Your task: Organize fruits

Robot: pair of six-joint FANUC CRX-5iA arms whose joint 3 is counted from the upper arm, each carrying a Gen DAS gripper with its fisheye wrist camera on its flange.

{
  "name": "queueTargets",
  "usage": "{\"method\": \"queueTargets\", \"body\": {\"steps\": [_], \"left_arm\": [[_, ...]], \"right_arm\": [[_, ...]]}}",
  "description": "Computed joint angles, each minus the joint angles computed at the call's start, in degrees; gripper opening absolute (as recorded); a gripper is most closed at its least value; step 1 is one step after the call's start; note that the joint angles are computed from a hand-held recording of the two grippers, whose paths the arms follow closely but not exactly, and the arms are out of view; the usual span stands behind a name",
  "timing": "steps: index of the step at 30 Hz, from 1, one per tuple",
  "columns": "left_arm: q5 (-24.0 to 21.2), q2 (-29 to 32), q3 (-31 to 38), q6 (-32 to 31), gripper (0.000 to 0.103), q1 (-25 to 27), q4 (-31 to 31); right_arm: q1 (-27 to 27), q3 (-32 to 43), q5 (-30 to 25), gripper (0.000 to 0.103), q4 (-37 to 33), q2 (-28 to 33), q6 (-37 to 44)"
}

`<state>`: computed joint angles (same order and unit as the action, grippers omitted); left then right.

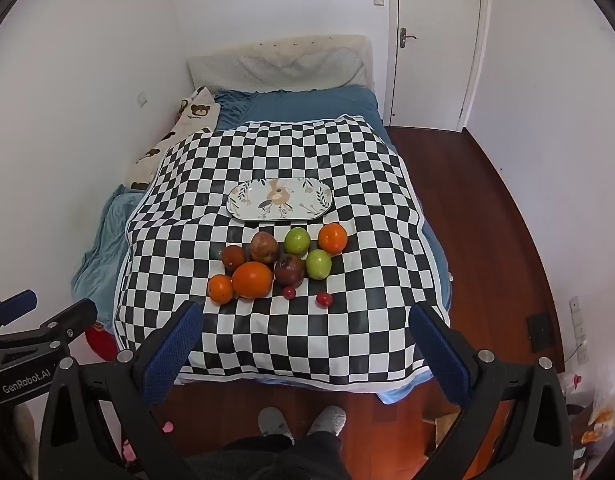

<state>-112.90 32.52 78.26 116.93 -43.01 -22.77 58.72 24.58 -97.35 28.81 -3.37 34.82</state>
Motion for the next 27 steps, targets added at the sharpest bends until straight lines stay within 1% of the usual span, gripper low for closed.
{"method": "queueTargets", "body": {"steps": [27], "left_arm": [[-0.32, 0.24, 0.44, -0.10, 0.103, -0.02, -0.09]], "right_arm": [[-0.25, -0.73, 1.02, 0.103, 0.14, -0.60, -0.19]]}}
